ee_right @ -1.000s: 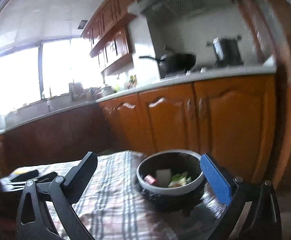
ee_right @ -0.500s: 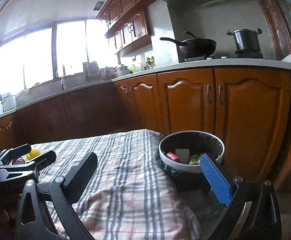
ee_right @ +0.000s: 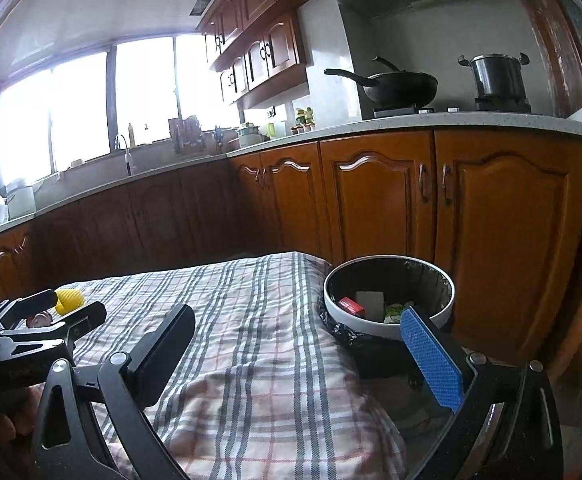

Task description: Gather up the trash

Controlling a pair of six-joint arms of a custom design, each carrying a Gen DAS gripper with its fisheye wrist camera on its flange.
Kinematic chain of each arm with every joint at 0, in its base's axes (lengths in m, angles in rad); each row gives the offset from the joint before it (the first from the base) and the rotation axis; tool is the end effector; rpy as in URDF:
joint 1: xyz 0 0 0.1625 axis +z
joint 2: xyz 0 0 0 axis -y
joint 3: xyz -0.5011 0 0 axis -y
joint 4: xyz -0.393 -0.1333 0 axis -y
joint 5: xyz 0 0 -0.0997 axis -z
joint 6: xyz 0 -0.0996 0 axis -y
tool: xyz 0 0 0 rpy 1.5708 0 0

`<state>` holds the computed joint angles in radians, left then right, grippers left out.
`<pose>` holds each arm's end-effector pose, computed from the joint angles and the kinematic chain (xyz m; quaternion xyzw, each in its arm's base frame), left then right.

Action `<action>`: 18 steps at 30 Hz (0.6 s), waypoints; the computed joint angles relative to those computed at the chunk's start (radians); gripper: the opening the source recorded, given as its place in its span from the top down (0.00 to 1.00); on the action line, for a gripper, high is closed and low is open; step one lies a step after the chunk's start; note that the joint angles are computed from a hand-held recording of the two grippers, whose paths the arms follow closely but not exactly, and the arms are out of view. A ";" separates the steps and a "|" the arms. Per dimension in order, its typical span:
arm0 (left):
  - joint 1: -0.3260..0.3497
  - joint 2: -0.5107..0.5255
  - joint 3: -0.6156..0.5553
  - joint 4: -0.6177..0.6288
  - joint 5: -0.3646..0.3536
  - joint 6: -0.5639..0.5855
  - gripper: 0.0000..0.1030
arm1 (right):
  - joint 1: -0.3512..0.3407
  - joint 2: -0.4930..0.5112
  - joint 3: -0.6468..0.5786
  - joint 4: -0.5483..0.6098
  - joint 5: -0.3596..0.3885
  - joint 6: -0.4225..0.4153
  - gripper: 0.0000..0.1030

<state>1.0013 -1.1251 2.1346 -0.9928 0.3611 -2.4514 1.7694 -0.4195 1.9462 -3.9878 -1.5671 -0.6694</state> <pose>-0.0566 -0.5084 0.1817 0.0232 0.7088 -0.5513 0.4395 0.2524 -0.5767 -0.0112 0.3802 -0.8185 0.4191 0.0988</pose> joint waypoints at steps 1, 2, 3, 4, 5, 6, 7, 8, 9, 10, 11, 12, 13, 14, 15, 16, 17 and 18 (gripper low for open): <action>0.000 -0.002 0.004 -0.010 -0.003 0.009 0.00 | 0.000 0.000 0.000 0.003 -0.001 0.001 0.00; 0.001 -0.003 0.004 -0.014 -0.003 0.014 0.00 | -0.001 0.000 -0.001 0.004 0.000 0.001 0.00; 0.001 -0.002 0.005 -0.020 -0.004 0.019 0.00 | -0.001 -0.001 0.000 0.005 0.002 0.002 0.00; 0.002 -0.001 0.005 -0.024 -0.004 0.023 0.00 | -0.001 -0.002 0.000 0.009 0.003 0.003 0.00; 0.002 0.000 0.004 -0.026 -0.004 0.026 0.00 | -0.001 -0.002 -0.001 0.014 0.004 0.004 0.00; 0.002 0.000 0.005 -0.029 -0.003 0.028 0.00 | -0.001 -0.002 -0.001 0.017 0.004 0.001 0.00; 0.002 0.000 0.005 -0.029 -0.003 0.028 0.00 | 0.000 -0.001 -0.002 0.015 0.002 -0.001 0.00; 0.002 0.001 0.005 -0.030 -0.003 0.028 0.00 | 0.000 0.000 -0.001 0.013 0.002 -0.003 0.00; 0.003 0.001 0.006 -0.036 -0.003 0.033 0.00 | 0.000 0.001 -0.001 0.011 0.003 -0.004 0.00; 0.003 0.000 0.007 -0.035 -0.003 0.034 0.00 | 0.000 0.001 0.000 0.012 0.004 -0.005 0.00; 0.003 0.001 0.006 -0.034 -0.003 0.033 0.00 | 0.000 0.002 0.001 0.011 0.004 -0.004 0.00; 0.002 0.001 0.005 -0.031 -0.003 0.029 0.00 | 0.000 0.001 0.003 0.006 0.008 -0.003 0.00; 0.003 0.002 0.004 -0.024 -0.002 0.023 0.00 | -0.001 0.001 0.004 0.003 0.011 -0.002 0.00; 0.003 0.002 0.002 -0.017 -0.002 0.018 0.00 | -0.001 0.001 0.005 0.003 0.013 -0.002 0.00; 0.004 0.003 0.001 -0.012 -0.002 0.015 0.00 | -0.001 0.001 0.005 0.004 0.011 -0.003 0.00; 0.005 0.003 -0.001 -0.002 0.000 0.008 0.00 | -0.001 0.001 0.006 0.001 0.011 -0.004 0.00; 0.006 0.001 -0.002 0.009 0.003 -0.001 0.00 | -0.001 0.001 0.007 -0.002 0.011 -0.004 0.00; 0.006 0.001 -0.003 0.017 0.005 -0.009 0.00 | -0.002 0.000 0.006 0.002 0.012 -0.004 0.00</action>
<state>1.0077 -1.1238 2.1313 -0.9757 0.3661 -2.4606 1.7671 -0.4191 1.9521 -3.9860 -1.5547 -0.6732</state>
